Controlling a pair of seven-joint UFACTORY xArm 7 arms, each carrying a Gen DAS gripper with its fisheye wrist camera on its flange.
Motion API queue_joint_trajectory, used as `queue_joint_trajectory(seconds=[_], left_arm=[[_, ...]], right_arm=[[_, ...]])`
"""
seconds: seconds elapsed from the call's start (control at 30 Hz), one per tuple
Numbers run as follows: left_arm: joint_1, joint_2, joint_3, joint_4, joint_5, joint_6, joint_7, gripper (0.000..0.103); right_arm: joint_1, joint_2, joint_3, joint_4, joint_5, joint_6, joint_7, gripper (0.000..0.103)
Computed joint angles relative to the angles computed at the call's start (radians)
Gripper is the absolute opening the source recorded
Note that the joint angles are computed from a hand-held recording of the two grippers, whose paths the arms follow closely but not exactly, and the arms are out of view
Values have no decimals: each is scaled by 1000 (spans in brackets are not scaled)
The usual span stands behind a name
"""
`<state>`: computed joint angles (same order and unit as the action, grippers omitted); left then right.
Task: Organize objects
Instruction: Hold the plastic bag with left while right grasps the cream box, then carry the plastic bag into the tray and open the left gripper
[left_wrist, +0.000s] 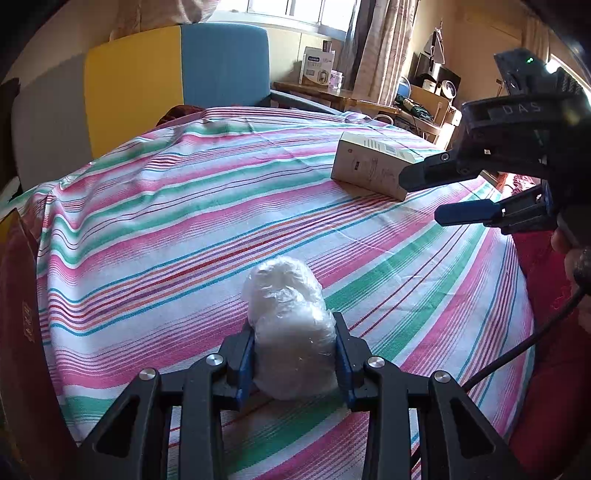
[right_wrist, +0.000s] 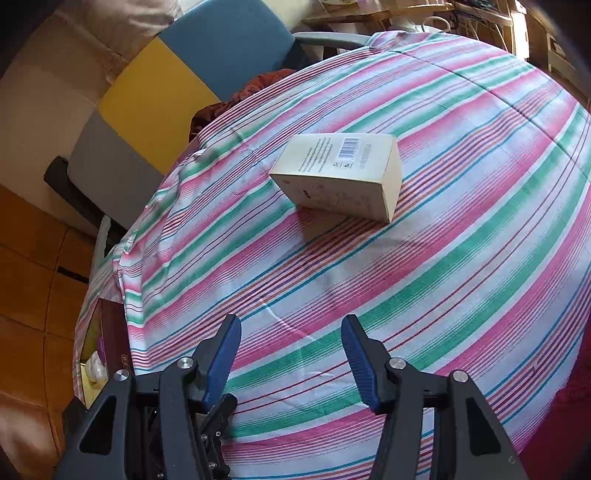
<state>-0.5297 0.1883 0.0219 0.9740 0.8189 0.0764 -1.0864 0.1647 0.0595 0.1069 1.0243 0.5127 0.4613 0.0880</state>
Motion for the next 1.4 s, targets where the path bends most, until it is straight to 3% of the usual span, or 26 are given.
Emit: queue_joint_trajectory(seconds=[0.2, 0.27, 0.4, 0.53, 0.67, 0.8, 0.9, 1.17, 1.4], left_arm=[[-3, 2, 6, -1, -4, -11, 0, 37], [-4, 3, 7, -1, -7, -15, 0, 37], [3, 4, 4, -10, -39, -34, 25, 38], [-5, 4, 15, -17, -71, -51, 49, 39], [-14, 4, 27, -28, -107, -72, 77, 39], [-36, 3, 49, -32, -130, -78, 95, 39], [-53, 2, 65, -35, -137, -83, 98, 39], [-73, -2, 87, -43, -143, -96, 98, 38], [-90, -6, 104, -51, -176, -106, 121, 37]], right_arm=[[15, 82, -35, 165, -422, 64, 44, 58], [13, 146, -42, 254, -518, 94, -2, 59], [31, 281, -62, 447, -683, 222, -127, 76], [38, 388, -68, 602, -728, 333, -245, 80], [35, 485, -68, 732, -702, 427, -312, 80], [47, 548, -81, 799, -682, 474, -295, 78], [54, 515, -88, 732, -662, 422, -217, 50], [79, 295, -45, 393, -620, 265, -68, 50], [53, 199, -9, 240, -493, 191, -17, 50]])
